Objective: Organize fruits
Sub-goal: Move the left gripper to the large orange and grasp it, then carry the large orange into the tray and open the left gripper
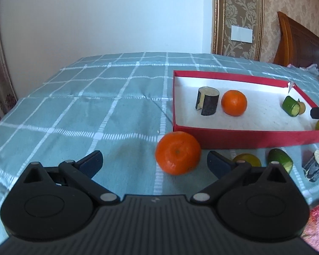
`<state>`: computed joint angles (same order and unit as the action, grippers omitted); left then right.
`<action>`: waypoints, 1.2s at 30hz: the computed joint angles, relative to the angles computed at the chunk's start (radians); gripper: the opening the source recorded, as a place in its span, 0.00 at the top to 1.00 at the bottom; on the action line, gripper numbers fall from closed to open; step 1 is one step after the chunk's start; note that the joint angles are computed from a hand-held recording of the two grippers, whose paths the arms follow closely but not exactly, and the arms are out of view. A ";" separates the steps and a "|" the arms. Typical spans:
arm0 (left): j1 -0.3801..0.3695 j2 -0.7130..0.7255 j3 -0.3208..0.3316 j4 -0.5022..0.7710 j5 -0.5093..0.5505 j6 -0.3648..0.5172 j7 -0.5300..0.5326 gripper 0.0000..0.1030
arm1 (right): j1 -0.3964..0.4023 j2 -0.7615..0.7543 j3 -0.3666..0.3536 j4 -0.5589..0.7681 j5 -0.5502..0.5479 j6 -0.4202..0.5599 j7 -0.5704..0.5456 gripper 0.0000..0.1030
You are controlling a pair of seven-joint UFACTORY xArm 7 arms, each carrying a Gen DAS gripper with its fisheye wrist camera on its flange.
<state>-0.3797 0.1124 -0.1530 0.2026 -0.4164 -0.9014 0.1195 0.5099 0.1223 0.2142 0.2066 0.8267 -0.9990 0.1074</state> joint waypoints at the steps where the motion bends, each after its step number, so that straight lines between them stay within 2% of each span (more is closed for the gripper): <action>1: -0.005 0.008 -0.001 0.005 -0.009 -0.005 0.013 0.00 | 0.002 0.002 0.001 0.002 0.005 0.002 -0.006 0.15; 4: -0.007 0.020 0.001 0.015 -0.001 -0.010 0.027 0.05 | 0.002 0.004 0.000 0.005 0.001 0.003 -0.005 0.15; 6: -0.001 0.020 0.005 0.016 0.021 -0.002 0.025 0.17 | 0.001 0.007 -0.002 0.007 -0.003 0.005 -0.007 0.15; 9: 0.014 0.009 0.011 0.020 0.057 0.044 0.016 0.22 | 0.004 0.010 -0.002 0.010 -0.002 0.008 -0.017 0.15; 14: 0.022 0.013 0.012 0.021 0.086 0.038 0.009 0.32 | 0.008 0.014 -0.002 0.014 0.007 0.013 -0.030 0.15; 16: 0.026 0.015 0.014 0.021 0.107 0.033 0.010 0.40 | 0.010 0.016 -0.001 0.020 0.015 0.019 -0.036 0.15; 18: 0.049 0.013 0.020 0.014 0.190 0.029 -0.019 0.59 | 0.012 0.018 -0.001 0.020 0.016 0.016 -0.036 0.15; 21: 0.031 0.019 0.011 0.016 0.155 0.018 0.012 0.59 | 0.014 0.021 -0.001 0.023 0.022 0.017 -0.047 0.15; 25: 0.041 0.019 0.015 0.015 0.179 0.017 -0.009 0.60 | 0.019 0.025 0.000 0.029 0.032 0.017 -0.058 0.15; 31: -0.004 0.036 -0.002 -0.007 0.080 -0.090 0.027 0.60 | 0.027 0.031 0.002 0.039 0.050 0.022 -0.079 0.15; 36: 0.001 -0.024 -0.008 -0.025 0.115 -0.079 -0.014 0.60 | 0.031 0.032 0.003 0.043 0.058 0.026 -0.088 0.15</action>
